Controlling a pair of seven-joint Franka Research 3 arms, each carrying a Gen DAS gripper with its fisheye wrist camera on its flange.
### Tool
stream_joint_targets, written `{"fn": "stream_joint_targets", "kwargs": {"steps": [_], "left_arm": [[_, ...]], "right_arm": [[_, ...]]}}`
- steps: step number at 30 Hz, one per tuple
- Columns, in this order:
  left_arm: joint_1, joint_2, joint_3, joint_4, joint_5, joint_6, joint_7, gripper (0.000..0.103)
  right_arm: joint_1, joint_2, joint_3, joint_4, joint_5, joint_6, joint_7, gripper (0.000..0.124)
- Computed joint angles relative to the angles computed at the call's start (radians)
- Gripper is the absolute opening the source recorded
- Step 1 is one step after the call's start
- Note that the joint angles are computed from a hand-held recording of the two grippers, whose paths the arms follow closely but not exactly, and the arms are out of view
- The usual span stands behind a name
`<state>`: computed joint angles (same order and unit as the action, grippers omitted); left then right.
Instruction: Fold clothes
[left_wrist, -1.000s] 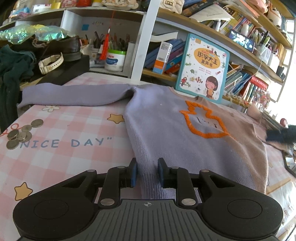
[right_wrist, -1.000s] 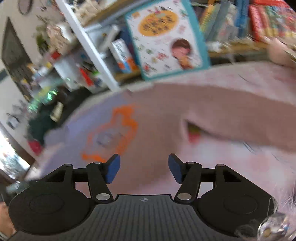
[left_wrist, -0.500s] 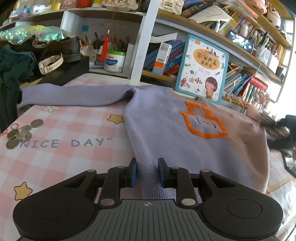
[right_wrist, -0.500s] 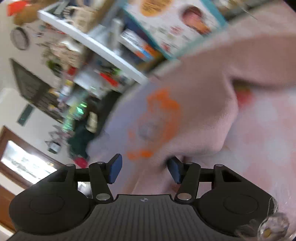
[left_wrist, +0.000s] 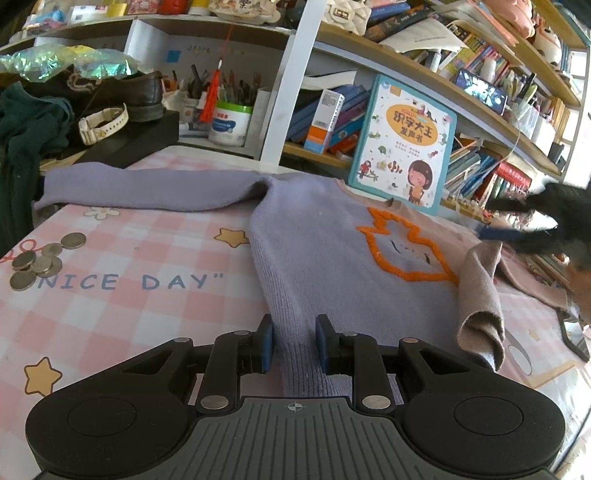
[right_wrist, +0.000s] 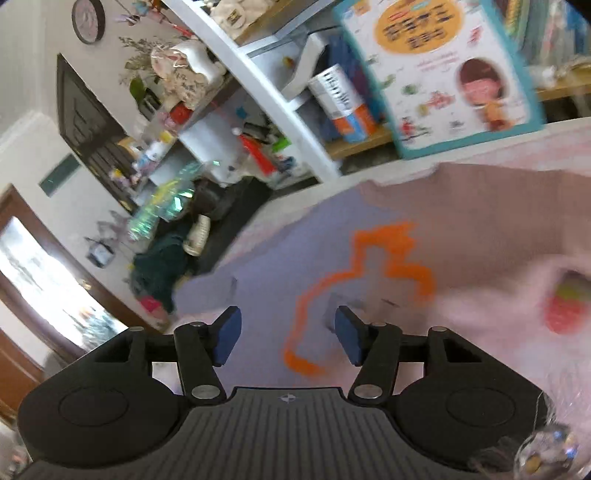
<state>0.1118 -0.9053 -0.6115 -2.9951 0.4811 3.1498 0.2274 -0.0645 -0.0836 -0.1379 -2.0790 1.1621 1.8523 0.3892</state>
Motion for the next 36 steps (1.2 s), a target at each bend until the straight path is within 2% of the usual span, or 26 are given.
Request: {"fn": "stream_joint_targets", "kwargs": {"steps": [5, 10, 12, 14, 18, 22, 28, 29, 31, 32, 36], "left_arm": [[0.0, 0.001, -0.004, 0.006, 0.008, -0.01, 0.004, 0.024], [-0.004, 0.003, 0.003, 0.003, 0.006, -0.005, -0.005, 0.024], [-0.01, 0.007, 0.014, 0.002, 0.005, -0.004, -0.001, 0.024], [-0.014, 0.01, 0.022, 0.001, 0.003, 0.0, 0.003, 0.024], [-0.016, 0.013, 0.027, -0.002, 0.001, 0.007, 0.012, 0.024], [-0.027, 0.023, 0.044, 0.002, 0.0, 0.002, 0.035, 0.024], [-0.064, 0.032, 0.078, 0.009, -0.008, -0.032, 0.063, 0.024], [-0.077, 0.031, 0.087, 0.011, -0.008, -0.047, 0.068, 0.026], [-0.103, 0.023, 0.105, 0.011, -0.009, -0.073, 0.075, 0.034], [-0.114, 0.015, 0.112, 0.009, -0.008, -0.086, 0.076, 0.039], [-0.121, -0.006, 0.111, -0.007, -0.005, -0.084, 0.052, 0.038]], "right_arm": [[-0.037, -0.022, -0.026, -0.056, -0.127, 0.015, 0.05, 0.051], [-0.027, -0.02, -0.012, -0.105, -0.13, 0.024, 0.07, 0.044], [-0.017, -0.044, -0.002, -0.142, -0.126, 0.057, 0.054, 0.023], [-0.013, -0.08, -0.005, -0.171, -0.139, 0.091, 0.022, 0.013], [-0.042, -0.172, -0.064, -0.211, -0.137, 0.059, -0.031, 0.009], [-0.095, -0.265, -0.127, -0.245, -0.182, 0.013, -0.044, 0.008], [-0.141, -0.297, -0.133, -0.295, -0.302, 0.066, 0.017, 0.008], [-0.142, -0.301, -0.131, -0.309, -0.29, 0.102, 0.017, 0.01], [-0.138, -0.301, -0.134, -0.325, -0.254, 0.163, 0.013, 0.026], [-0.134, -0.299, -0.136, -0.331, -0.232, 0.191, 0.009, 0.039], [-0.11, -0.286, -0.129, -0.351, -0.196, 0.247, -0.016, 0.04]]}}
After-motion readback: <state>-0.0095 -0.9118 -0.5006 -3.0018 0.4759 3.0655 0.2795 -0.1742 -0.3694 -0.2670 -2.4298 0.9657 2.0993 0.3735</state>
